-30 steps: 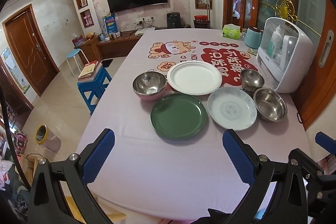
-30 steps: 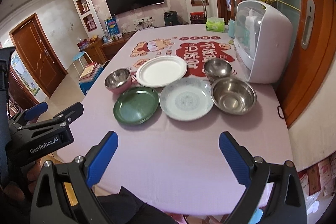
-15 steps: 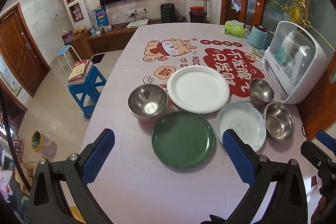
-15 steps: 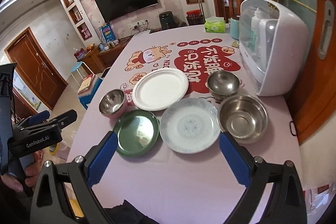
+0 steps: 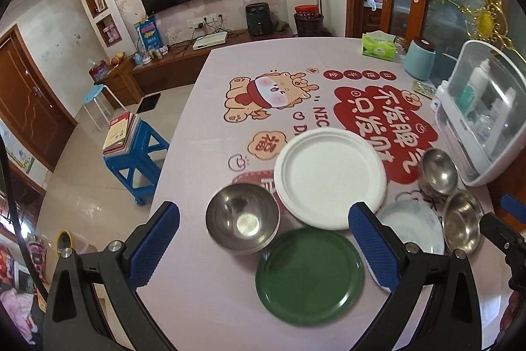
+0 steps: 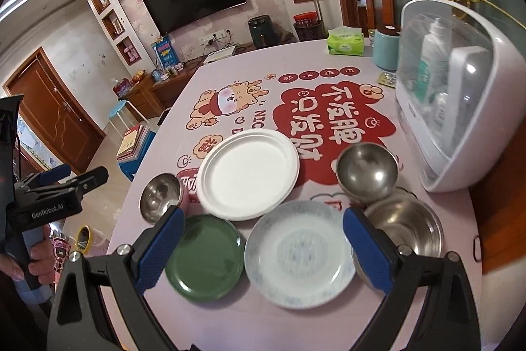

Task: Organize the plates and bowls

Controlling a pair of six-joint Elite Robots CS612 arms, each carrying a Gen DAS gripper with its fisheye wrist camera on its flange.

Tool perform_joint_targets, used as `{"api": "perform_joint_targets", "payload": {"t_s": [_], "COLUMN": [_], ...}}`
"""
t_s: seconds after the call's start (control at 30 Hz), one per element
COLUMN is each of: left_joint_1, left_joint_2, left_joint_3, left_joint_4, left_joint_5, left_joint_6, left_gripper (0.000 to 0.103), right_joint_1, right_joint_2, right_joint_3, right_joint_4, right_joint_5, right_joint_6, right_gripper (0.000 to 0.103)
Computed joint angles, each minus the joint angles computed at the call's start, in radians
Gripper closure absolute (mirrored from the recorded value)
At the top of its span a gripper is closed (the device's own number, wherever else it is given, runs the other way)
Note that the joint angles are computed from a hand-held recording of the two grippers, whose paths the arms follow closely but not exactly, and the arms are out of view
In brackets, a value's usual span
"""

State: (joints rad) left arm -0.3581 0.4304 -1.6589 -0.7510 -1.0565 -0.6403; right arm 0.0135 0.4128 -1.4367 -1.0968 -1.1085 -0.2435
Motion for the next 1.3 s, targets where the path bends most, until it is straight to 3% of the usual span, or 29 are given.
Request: {"api": "perform_joint_targets", "payload": {"t_s": [0.3, 0.63, 0.83, 1.03, 1.2, 1.3], "left_joint_1": [0.071, 0.125, 0.149, 0.173, 0.18, 0.176], "left_joint_2": [0.04, 0.098, 0.125, 0.134, 0.138, 0.131], "left_joint_3": [0.074, 0.13, 0.154, 0.192, 0.219, 0.239], "left_joint_4": [-0.222, -0.359, -0.377, -0.37, -0.353, -0.324], "left_joint_5": [-0.095, -0.223, -0.276, -0.334, -0.346, -0.31], "left_joint_6": [0.087, 0.13, 0.127, 0.103, 0.097, 0.106], "left_gripper": [0.001, 0.001, 0.002, 0.011, 0.014, 0.018], "right_joint_1": [0.012, 0.02, 0.029, 0.037, 0.044, 0.047], "right_joint_2": [0.006, 0.042, 0.06, 0.062, 0.065, 0.065], "right_joint_3": [0.096, 0.149, 0.177, 0.218, 0.242, 0.251], "right_joint_4": [-0.068, -0.153, -0.197, -0.188, -0.184, -0.192], "right_joint_5": [0.041, 0.068, 0.056, 0.05, 0.023, 0.001], "right_joint_6": [0.02, 0.065, 0.098, 0.111, 0.127, 0.115], "right_gripper": [0.006, 0.006, 0.006, 0.011, 0.019, 0.022]}}
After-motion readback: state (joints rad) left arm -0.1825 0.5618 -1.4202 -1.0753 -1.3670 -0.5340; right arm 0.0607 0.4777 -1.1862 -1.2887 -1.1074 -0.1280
